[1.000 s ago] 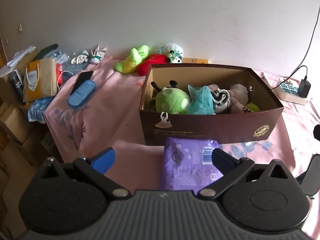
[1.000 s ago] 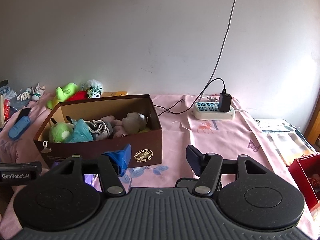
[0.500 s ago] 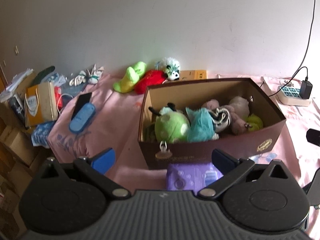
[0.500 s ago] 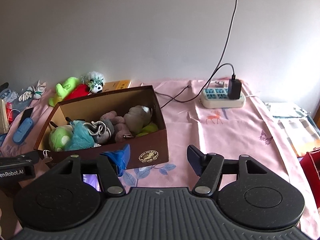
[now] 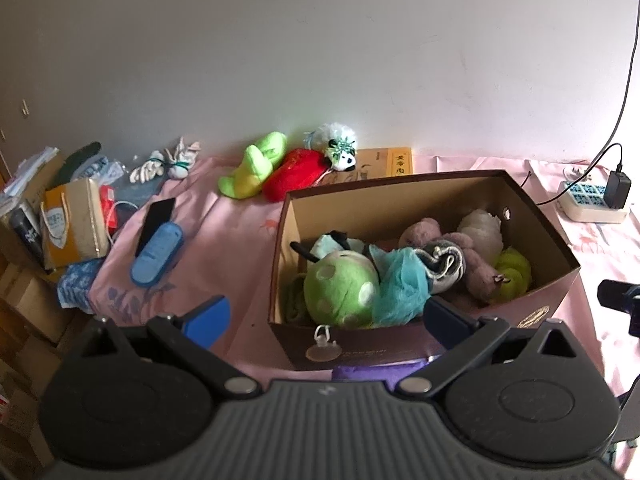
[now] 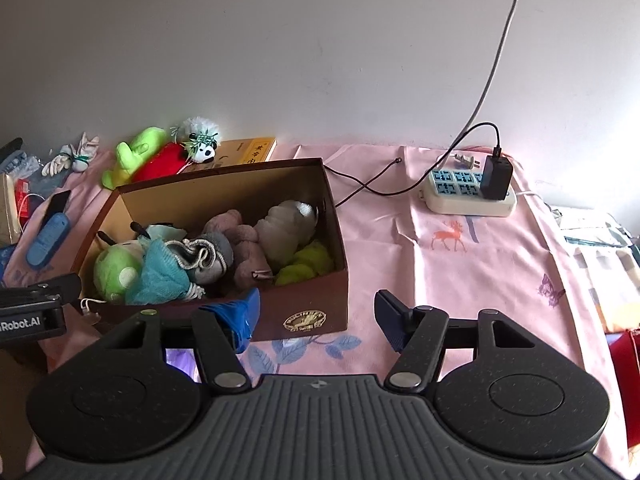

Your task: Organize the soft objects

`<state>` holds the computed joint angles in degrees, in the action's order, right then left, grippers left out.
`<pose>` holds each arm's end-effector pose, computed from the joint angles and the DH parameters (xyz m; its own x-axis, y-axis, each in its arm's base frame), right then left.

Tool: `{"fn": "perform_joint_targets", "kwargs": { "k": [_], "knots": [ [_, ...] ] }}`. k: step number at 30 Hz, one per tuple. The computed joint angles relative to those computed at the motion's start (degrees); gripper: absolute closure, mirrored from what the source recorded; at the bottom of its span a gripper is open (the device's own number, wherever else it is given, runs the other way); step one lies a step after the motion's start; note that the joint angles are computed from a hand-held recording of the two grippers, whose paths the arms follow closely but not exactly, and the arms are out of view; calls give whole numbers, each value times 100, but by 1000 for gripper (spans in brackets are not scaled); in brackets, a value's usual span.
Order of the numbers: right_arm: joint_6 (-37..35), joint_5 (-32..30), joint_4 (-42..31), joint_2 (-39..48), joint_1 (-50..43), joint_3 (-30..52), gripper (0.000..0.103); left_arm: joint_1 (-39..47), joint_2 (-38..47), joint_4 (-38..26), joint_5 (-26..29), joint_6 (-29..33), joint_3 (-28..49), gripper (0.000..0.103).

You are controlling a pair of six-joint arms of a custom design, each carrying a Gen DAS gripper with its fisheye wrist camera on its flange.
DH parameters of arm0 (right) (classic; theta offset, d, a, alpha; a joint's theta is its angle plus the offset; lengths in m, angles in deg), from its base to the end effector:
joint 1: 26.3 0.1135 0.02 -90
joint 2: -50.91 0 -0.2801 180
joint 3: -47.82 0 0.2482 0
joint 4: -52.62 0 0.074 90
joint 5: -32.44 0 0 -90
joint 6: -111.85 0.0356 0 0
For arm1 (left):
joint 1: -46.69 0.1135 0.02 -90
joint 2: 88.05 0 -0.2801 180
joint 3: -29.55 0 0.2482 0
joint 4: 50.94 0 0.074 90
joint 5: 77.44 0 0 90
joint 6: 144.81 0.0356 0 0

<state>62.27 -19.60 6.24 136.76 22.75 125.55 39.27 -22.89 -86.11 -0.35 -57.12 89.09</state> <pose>0.2162 0.2158 0.2747 -0.6405 0.0419 -0.7668 0.0708 0.9975 -0.0047 0.2307 -0.0220 0.2724 -0.6456 0.0445 -0.7624 -0.0679 0.9910 0.1153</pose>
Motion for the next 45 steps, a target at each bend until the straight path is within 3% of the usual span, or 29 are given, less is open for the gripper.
{"fn": "perform_joint_targets", "kwargs": {
  "k": [12, 23, 29, 45],
  "knots": [
    [-137, -286, 46, 198, -220, 253, 54, 147, 379, 174, 482, 137, 170, 0],
    [-199, -282, 395, 188, -181, 135, 54, 158, 585, 313, 422, 131, 173, 0],
    [-112, -269, 408, 263, -160, 164, 53, 5, 522, 624, -27, 253, 85, 0],
    [-1, 101, 519, 279, 87, 95, 53, 200, 481, 578, 198, 197, 190, 0]
  ]
}}
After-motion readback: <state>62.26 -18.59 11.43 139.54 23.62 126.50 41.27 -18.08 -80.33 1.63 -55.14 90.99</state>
